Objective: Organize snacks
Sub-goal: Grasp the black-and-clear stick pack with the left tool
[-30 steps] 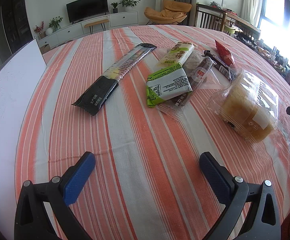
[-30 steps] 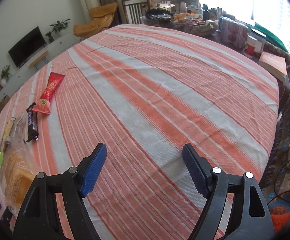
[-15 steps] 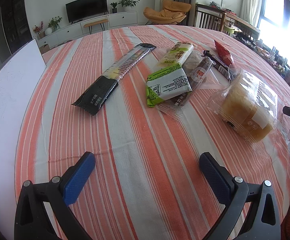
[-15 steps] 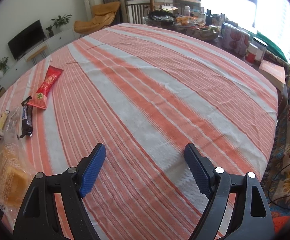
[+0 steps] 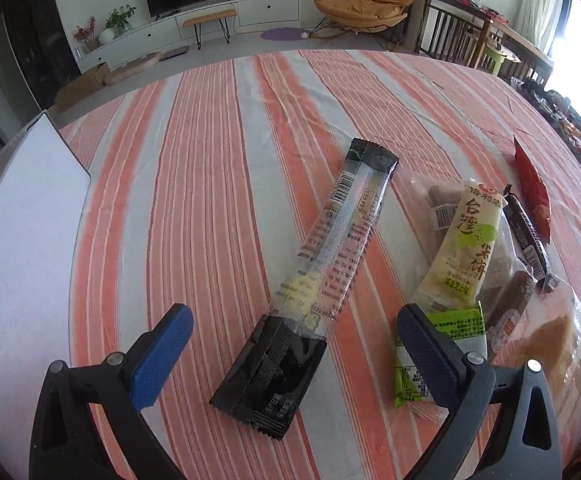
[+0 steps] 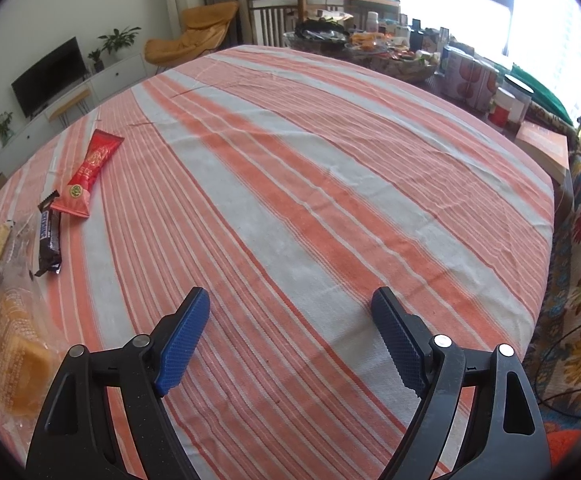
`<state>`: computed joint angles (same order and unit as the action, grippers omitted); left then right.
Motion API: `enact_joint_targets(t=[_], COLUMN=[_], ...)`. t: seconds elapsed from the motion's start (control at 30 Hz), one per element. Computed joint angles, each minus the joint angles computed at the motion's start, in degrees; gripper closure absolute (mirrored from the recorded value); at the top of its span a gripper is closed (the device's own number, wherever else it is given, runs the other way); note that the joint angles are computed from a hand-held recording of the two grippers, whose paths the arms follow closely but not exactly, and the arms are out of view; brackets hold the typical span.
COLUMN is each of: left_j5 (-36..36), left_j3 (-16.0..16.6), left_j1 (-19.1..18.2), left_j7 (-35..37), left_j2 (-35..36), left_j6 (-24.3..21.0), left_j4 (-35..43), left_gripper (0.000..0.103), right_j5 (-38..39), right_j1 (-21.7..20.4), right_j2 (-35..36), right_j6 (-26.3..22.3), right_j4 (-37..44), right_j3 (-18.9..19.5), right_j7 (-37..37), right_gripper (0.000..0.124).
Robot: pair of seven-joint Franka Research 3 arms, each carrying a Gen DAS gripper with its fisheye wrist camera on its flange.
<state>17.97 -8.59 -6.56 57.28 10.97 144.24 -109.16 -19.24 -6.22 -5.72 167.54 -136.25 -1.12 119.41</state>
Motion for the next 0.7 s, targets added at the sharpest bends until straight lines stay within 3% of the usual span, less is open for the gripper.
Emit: enact_joint_targets(t=[0.07,0.13,0.2,0.23,0.3,0.43,0.57,0.63,0.7], left_j5=[0.6,0.0,0.8,1.6,3.3,6.7,5.4,6.6,11.5], left_j3=[0.3,0.0,0.3,0.5,0.9,0.8,-0.9,-1.7,-3.1], left_j1=[0.0,0.3,0.0,-0.2,-0.9,-1.5,-1.2,-0.7,1.1], left_j7=[0.8,2.0,1.5,0.4,-2.6,-11.4,-16.5,-19.1,-22.5], left_j2=[2.6,3.4,2.6,2.0,0.0,-7.5,-17.1,-20.1,-20.9], left_j6=[-1.2,0.3,3.2,4.5,4.8,5.8,10.0,12.9,13.9], left_j4=[2.8,3.1,1.2,0.1,-2.5,-11.7,-23.8,-28.0,-29.2], left_gripper=[0.006,0.014,0.053,0.064,0.074,0.075,0.072,0.057,0.015], right_j5=[0.1,-0.4,-1.2,-1.7,-2.3,-2.2,-0.9,-1.2,-1.5], right_j1=[0.0,-0.1,-0.1,-0.1,0.0,0.4,0.6,0.4,0.4], right_j2=[0.0,0.1,0.3,0.5,0.5,0.6,0.4,0.4,0.4], right_j6=[-0.1,-0.4,-0.8,-1.0,-1.3,-1.4,-0.8,-1.0,-1.2], right_j4=[0.1,0.2,0.6,0.8,1.0,1.1,0.7,0.7,0.7], right_j3=[0.0,0.1,0.2,0.2,0.1,-0.3,-0.6,-0.5,-0.4], right_j7=[-0.1,0.4,1.0,1.3,1.8,2.0,1.1,1.4,1.6], right_gripper=[0.038,0.038,0.038,0.038,0.037,0.037,0.037,0.037,0.037])
